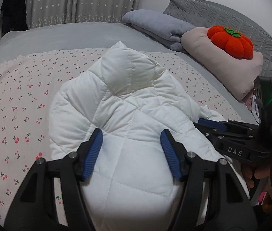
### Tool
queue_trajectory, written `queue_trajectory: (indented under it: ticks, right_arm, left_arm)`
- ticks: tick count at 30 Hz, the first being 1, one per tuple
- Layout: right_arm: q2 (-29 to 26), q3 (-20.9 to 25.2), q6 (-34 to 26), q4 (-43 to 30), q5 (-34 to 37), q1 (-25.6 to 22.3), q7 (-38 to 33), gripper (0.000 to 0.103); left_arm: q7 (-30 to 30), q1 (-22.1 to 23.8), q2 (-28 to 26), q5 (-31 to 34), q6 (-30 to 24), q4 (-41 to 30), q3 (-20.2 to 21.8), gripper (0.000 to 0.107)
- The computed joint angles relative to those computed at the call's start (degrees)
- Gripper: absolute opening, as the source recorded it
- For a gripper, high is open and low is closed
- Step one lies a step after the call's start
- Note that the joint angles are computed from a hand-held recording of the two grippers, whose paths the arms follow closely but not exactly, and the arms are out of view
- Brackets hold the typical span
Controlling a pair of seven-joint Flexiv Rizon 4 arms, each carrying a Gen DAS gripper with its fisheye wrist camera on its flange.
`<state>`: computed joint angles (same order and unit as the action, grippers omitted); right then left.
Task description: Fold large clothes
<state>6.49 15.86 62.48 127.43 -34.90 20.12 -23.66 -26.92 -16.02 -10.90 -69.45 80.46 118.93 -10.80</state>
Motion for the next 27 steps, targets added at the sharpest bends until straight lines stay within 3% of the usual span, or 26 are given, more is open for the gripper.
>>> queue_trajectory:
  ticks: [2,6,11,17,20,27]
  right_arm:
    - [0.2,0.3,-1.3,-0.3,-1.4,0.1,0.1,0.03]
    - [3.1,0.6,-1.8,-0.6,3.4,1.0,-3.7,0.035]
    - [7.8,2.6,-5.9,-0.9,6.0,1.1,-4.8,0.06]
    - [12.0,4.3,-10.8,-1.4,9.0,2.0,-5.6,0.061]
    - [13.7,5.0,-12.5,-1.5,10.3,2.5,-6.0,0.061]
    - [17.1,7.3,-18.8,-2.2,11.7,3.8,-6.3,0.062]
  left_arm:
    - [-1.1,-0.2,0.6,0.7,0.5,0.3,0.3,0.065]
    - [-9.3,0.0,3.2,8.2,-0.6,1.3,2.2,0.07]
    - [-17.0,0.8,7.0,17.5,-3.2,3.0,4.6,0.079]
    - [-24.4,1.5,10.9,26.9,-5.4,5.2,6.8,0.082]
    - [-26.8,1.1,13.0,27.6,-6.3,6.8,7.6,0.083]
    - [-40.3,2.4,18.7,40.0,-10.3,9.4,8.9,0.087]
